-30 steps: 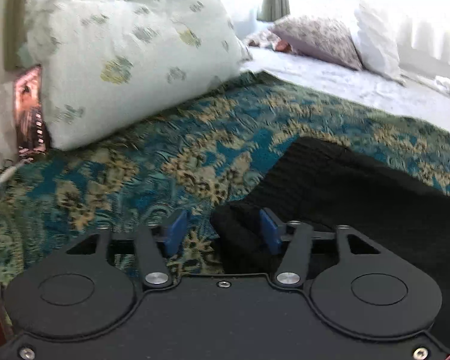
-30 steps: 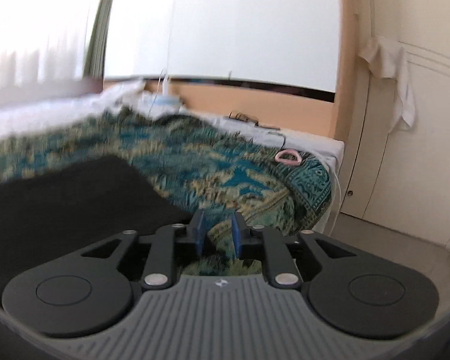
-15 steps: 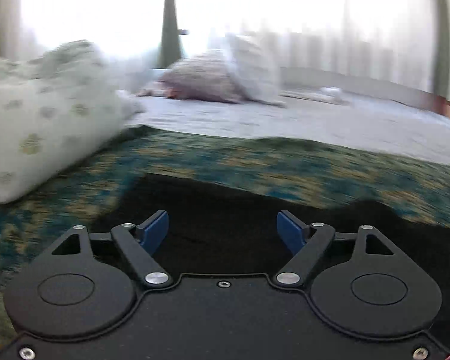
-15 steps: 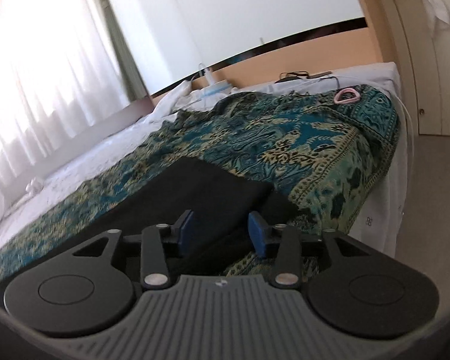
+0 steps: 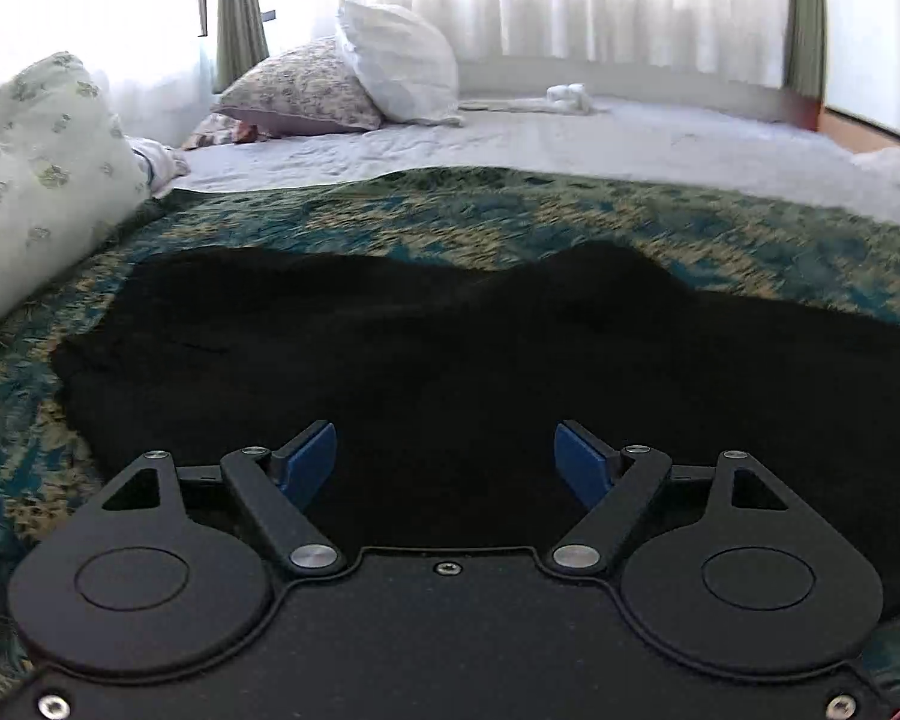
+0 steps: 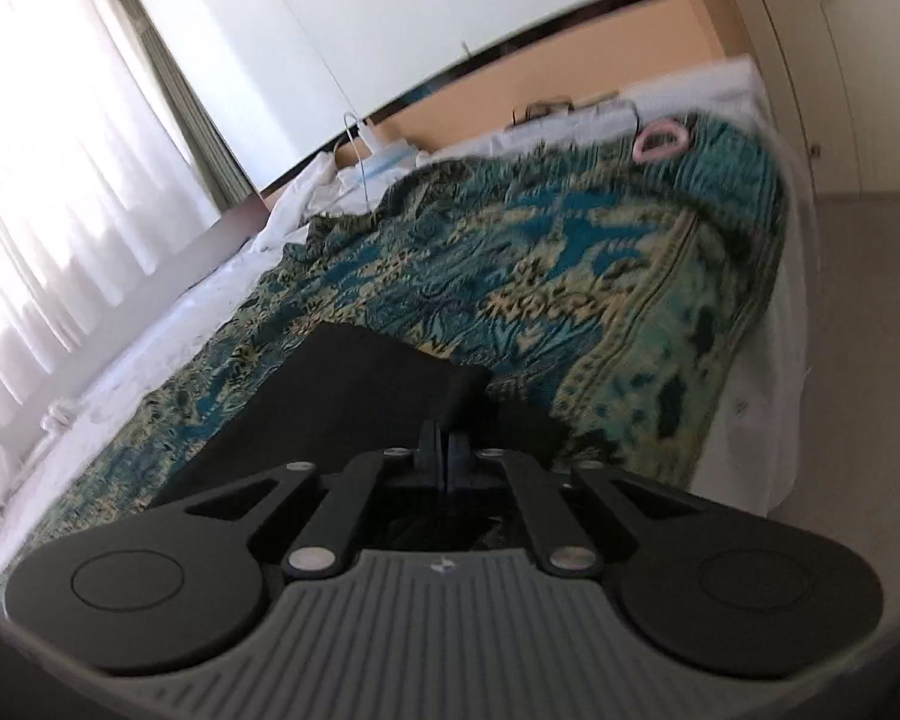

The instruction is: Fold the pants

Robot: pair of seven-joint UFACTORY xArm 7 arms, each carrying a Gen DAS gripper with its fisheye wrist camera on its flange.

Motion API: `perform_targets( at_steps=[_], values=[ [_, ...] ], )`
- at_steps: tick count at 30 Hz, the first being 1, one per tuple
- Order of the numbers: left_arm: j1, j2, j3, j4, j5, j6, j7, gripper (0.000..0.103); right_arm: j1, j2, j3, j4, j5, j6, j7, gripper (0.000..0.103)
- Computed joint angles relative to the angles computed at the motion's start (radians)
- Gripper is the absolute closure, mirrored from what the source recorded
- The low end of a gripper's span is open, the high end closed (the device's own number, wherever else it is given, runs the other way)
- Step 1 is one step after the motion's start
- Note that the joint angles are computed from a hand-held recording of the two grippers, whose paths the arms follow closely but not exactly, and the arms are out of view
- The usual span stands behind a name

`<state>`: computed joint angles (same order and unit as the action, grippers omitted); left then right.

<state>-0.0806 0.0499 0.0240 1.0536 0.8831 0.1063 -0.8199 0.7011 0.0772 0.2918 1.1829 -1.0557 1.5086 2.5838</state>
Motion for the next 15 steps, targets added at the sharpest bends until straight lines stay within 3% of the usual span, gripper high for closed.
perform_targets(
  at_steps=[3,15],
  values=[
    [0.007,0.005,0.015,0.01,0.062,0.052,-0.063,0.023,0.03,0.035,0.011,0.045,0.01,0.086,-0.03,0.1],
    [0.039,0.002,0.016,0.023,0.029,0.104,-0.06,0.023,0.08,0.072,-0.003,0.091,0.023,0.196,0.037,0.094]
  ],
)
